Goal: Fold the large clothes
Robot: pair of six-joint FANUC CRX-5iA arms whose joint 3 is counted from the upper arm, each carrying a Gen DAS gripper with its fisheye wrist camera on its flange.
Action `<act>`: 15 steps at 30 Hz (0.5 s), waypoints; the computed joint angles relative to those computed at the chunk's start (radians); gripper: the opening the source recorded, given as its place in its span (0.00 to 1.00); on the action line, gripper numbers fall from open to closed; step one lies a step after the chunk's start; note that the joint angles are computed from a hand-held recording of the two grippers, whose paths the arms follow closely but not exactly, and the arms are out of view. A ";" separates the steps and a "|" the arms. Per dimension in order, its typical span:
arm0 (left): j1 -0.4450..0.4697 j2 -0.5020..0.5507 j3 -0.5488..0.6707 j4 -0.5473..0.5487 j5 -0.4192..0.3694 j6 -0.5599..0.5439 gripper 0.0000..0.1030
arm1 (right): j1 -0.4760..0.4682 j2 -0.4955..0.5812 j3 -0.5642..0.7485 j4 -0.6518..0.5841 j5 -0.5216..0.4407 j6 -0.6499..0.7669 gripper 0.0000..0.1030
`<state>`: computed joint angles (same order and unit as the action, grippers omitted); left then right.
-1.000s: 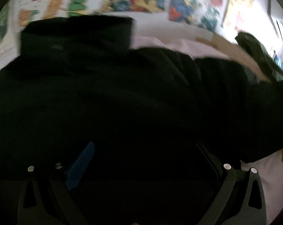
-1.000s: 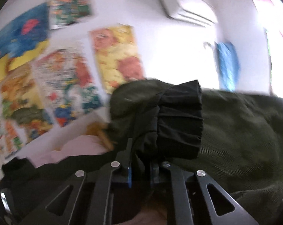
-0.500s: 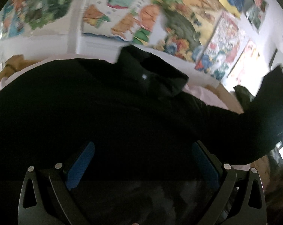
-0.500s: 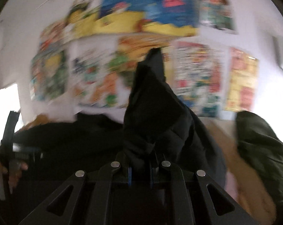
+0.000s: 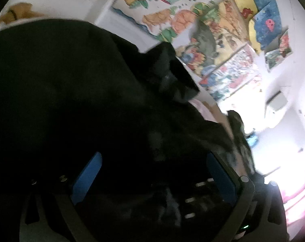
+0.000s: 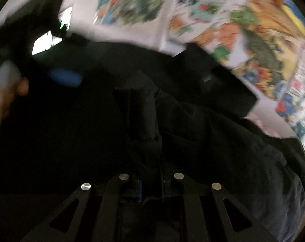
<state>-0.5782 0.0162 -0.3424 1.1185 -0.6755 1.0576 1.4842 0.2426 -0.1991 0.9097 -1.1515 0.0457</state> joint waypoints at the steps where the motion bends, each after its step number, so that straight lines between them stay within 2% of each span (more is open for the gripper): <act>1: 0.000 0.016 0.013 -0.002 -0.019 0.011 0.98 | 0.000 0.011 0.006 -0.013 0.002 0.014 0.12; 3: -0.001 0.046 0.039 -0.029 -0.040 0.054 0.97 | -0.002 0.022 0.005 -0.021 0.005 0.024 0.13; 5: 0.005 0.077 0.076 -0.097 -0.060 0.148 0.94 | -0.001 0.015 -0.006 -0.021 0.012 0.018 0.13; 7: 0.008 0.101 0.094 -0.132 -0.071 0.210 0.71 | -0.001 0.003 -0.020 -0.024 0.022 0.011 0.15; 8: 0.015 0.119 0.117 -0.177 -0.088 0.278 0.66 | 0.000 -0.002 -0.026 -0.024 0.026 0.009 0.16; 10: 0.019 0.132 0.129 -0.215 -0.090 0.329 0.51 | 0.002 0.002 -0.023 -0.028 0.029 0.011 0.18; 12: 0.017 0.136 0.131 -0.227 -0.076 0.338 0.42 | 0.003 0.000 -0.025 -0.034 0.031 0.016 0.21; 15: 0.009 0.145 0.133 -0.195 -0.071 0.303 0.21 | 0.002 0.000 -0.017 -0.043 0.025 0.033 0.26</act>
